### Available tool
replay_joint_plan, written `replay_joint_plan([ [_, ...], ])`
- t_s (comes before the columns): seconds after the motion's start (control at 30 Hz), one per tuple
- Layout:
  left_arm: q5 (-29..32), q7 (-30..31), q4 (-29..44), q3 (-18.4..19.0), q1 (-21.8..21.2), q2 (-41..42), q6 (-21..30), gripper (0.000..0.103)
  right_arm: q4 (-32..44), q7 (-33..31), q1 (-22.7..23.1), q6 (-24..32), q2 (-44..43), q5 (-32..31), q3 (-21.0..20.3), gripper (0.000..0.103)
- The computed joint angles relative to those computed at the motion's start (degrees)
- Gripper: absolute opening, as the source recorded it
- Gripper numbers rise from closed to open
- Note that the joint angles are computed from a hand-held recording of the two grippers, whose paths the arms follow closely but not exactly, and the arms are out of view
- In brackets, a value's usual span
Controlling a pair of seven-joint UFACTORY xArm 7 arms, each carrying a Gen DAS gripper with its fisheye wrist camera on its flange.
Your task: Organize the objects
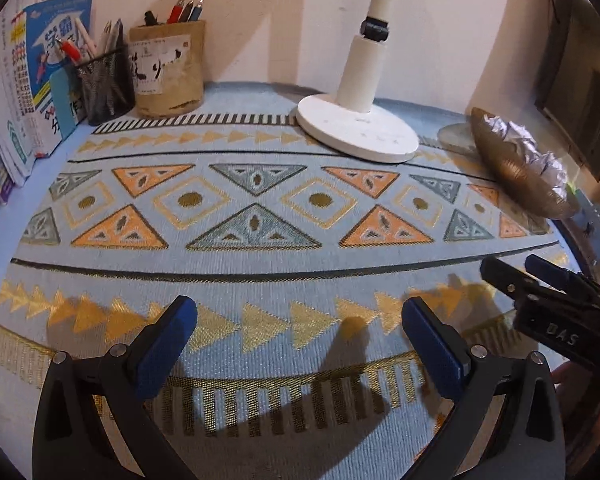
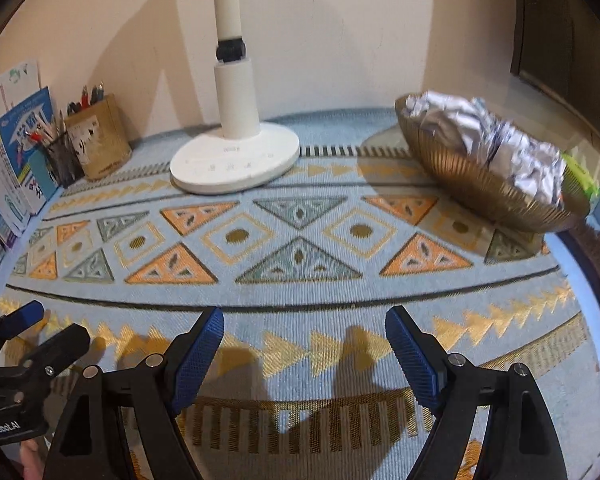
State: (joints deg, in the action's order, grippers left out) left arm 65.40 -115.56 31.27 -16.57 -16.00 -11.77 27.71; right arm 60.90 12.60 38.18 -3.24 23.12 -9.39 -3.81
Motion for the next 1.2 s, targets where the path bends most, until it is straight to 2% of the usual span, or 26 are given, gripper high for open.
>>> replay_joint_plan([
  [0.1, -1.2, 0.7, -0.2, 0.4, 0.0, 0.2, -0.4, 0.102, -0.1, -1.2, -3.3, -0.1, 0.0, 0.7, 3.5, 0.082],
  [0.23, -1.4, 0.9, 0.0, 0.1, 0.0, 0.4, 0.4, 0.102, -0.3, -2.3, -5.0, -0.2, -0.1, 1.4, 5.4, 0.082],
  [0.3, -1.7, 1.4, 0.2, 0.0, -0.2, 0.5, 1.0, 0.102, -0.5, -2.4, -4.7, -0.5, -0.2, 1.7, 5.0, 0.082],
  [0.5, -3.6, 4.0, 1.0, 0.4, -1.1, 1.6, 2.0, 0.102, -0.5, -4.0, -8.1, 0.0, -0.2, 3.1, 8.7, 0.082],
  [0.8, -5.6, 5.6, 1.5, 0.7, -1.6, 2.2, 2.9, 0.102, -0.2, -4.4, -8.2, 0.6, 0.0, 3.9, 8.8, 0.082],
  [1.07, -7.1, 7.0, 1.8, 0.8, -2.4, 2.5, 4.1, 0.102, -0.4, -5.4, -10.5, -0.6, 0.1, 4.7, 11.2, 0.082],
  [1.13, -7.7, 7.2, 1.9, 0.7, -2.5, 2.6, 4.7, 0.102, -1.0, -5.3, -9.0, -1.8, -0.2, 4.7, 9.6, 0.082],
  [1.2, -8.6, 8.1, 2.2, 0.7, -2.7, 2.9, 5.5, 0.102, -1.6, -4.5, -5.2, -2.6, -0.7, 4.8, 5.8, 0.082],
])
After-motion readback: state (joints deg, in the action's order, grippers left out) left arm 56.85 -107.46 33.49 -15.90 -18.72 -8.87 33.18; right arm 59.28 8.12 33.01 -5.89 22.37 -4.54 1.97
